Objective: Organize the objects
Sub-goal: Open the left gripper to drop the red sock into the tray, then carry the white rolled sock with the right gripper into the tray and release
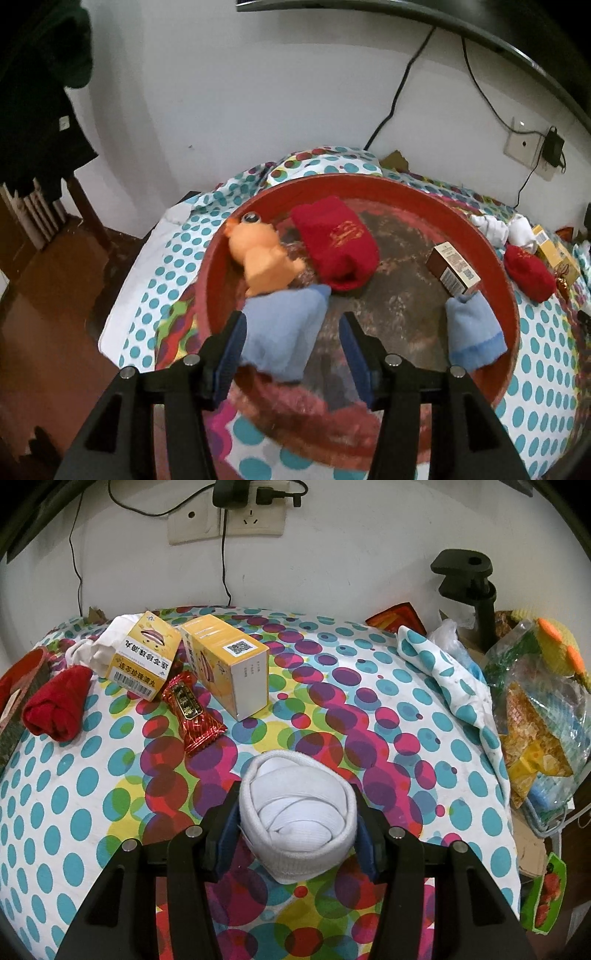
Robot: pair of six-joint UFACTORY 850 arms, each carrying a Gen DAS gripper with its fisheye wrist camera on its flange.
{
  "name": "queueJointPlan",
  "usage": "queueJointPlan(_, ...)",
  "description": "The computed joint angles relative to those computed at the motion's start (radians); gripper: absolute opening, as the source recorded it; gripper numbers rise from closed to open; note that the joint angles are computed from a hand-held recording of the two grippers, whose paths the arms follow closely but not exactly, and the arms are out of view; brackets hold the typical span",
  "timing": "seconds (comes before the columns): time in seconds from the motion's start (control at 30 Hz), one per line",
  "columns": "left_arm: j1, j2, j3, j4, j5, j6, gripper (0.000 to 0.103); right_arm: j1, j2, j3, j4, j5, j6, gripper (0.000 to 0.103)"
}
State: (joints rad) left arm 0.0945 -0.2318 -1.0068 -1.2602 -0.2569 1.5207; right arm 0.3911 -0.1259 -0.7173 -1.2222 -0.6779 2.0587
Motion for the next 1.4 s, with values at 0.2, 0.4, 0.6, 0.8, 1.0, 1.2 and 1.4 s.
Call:
queueJointPlan(0.2, 0.036, 0.012, 0.019, -0.073, -0.026, 0.025, 0.054, 0.013, 0.004, 0.017, 0.02, -0.087, -0.111, 0.049)
queueJointPlan(0.4, 0.052, 0.017, 0.029, -0.125, -0.08, 0.051, 0.054, 0.003, 0.043, 0.05, 0.032, -0.109, -0.115, 0.048)
queueJointPlan(0.6, 0.05, 0.01, 0.024, -0.094, -0.09, 0.021, 0.054, 0.022, 0.124, 0.071, -0.021, -0.069, -0.065, 0.048)
queueJointPlan(0.8, 0.058, 0.005, 0.017, -0.073, -0.087, -0.016, 0.054, 0.072, 0.142, 0.019, -0.063, -0.035, -0.102, 0.048)
queueJointPlan(1.0, 0.069, -0.003, 0.008, -0.064, -0.085, -0.043, 0.054, 0.102, 0.097, -0.053, -0.126, 0.064, -0.121, 0.048)
queueJointPlan(1.2, 0.074, -0.008, 0.003, -0.083, -0.061, -0.029, 0.054, 0.129, 0.017, -0.147, -0.138, 0.157, -0.182, 0.048)
queueJointPlan(1.4, 0.077, -0.016, -0.004, -0.081, -0.058, -0.033, 0.054, 0.178, -0.102, -0.289, -0.101, 0.201, -0.259, 0.048)
